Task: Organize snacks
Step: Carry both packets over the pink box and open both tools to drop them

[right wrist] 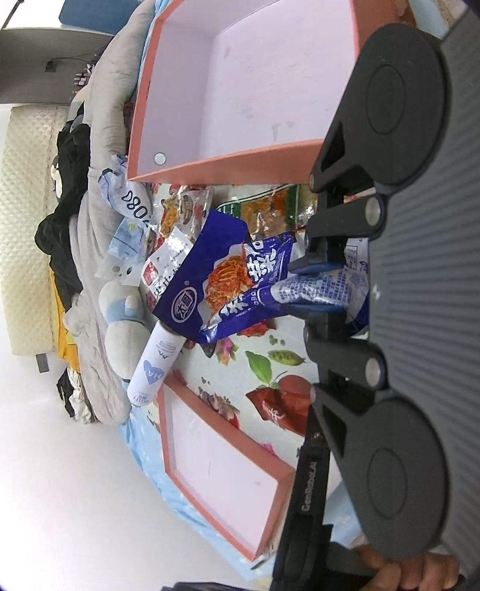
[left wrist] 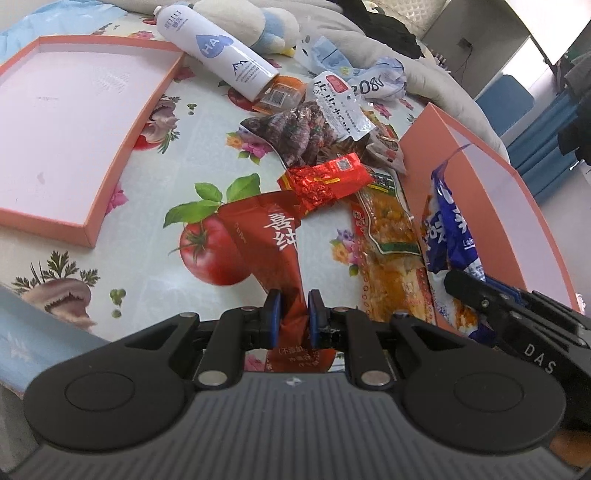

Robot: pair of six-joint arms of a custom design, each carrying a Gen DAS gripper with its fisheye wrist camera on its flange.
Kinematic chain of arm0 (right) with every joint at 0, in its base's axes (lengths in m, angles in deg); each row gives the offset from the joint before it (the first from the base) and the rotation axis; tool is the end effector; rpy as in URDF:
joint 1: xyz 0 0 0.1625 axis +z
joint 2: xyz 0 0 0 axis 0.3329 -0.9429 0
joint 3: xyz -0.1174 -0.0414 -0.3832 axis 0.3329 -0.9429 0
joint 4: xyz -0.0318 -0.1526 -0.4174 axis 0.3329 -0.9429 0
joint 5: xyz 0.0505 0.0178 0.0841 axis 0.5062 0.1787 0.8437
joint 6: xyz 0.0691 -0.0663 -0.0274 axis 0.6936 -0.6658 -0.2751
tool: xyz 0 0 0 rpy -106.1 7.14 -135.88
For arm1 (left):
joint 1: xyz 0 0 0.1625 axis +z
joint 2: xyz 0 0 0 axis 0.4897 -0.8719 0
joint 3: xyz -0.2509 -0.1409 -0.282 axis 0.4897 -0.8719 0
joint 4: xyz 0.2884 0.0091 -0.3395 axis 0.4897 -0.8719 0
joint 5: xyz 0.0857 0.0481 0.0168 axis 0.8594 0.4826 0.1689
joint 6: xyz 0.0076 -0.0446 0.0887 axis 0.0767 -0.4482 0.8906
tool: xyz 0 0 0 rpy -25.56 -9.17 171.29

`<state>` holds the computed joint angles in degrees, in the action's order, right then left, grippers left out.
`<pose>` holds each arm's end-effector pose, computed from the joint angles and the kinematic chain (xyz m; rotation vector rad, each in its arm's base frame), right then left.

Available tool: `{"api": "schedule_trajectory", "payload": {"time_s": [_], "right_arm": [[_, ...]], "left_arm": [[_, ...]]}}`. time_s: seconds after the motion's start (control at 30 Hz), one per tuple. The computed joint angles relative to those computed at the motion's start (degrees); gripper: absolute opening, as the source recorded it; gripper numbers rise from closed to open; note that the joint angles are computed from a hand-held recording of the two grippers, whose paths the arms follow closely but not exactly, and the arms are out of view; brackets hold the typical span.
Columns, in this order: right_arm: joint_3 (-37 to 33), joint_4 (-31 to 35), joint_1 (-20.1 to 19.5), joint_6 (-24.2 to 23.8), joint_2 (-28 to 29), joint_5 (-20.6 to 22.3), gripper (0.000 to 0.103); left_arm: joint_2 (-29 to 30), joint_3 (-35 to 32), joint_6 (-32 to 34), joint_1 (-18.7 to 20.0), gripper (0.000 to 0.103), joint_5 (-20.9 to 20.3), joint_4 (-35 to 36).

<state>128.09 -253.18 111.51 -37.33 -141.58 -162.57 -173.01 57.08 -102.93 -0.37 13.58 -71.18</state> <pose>0.3389 -0.2882 0.1367 0.6608 -2.3918 0.9233 -0.1344 -0.2982 0.3138 0.1552 2.6386 -0.7619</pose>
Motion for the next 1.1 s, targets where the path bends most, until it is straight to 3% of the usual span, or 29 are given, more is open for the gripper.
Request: {"api": "schedule_trajectory", "payload": {"time_s": [0.27, 0.53, 0.7, 0.8, 1.1], "right_arm": [[0.23, 0.13, 0.26, 3.60, -2.39, 1.76, 0.020], [-1.57, 2.50, 3.92, 5.85, -5.60, -1.82, 0.020], [-1.97, 1.93, 5.44, 4.94, -7.48, -2.29, 0.020], [-2.82, 1.28, 6.81, 2.08, -6.99, -4.89, 0.020], [-2.28, 0.82, 7.39, 0.48, -9.32, -7.25, 0.020]], "left_arm": [[1.89, -1.53, 0.33, -1.94, 0.018, 0.44, 0.00], [5.61, -6.08, -0.32, -6.25, 0.018, 3.84, 0.91], [7.76, -8.57, 0.34, -9.29, 0.018, 5.17, 0.37], [9.12, -9.63, 1.60, -10.96, 0.018, 6.27, -0.31], [12.56, -10.68, 5.66, -12.43, 0.018, 5.49, -6.48]]}}
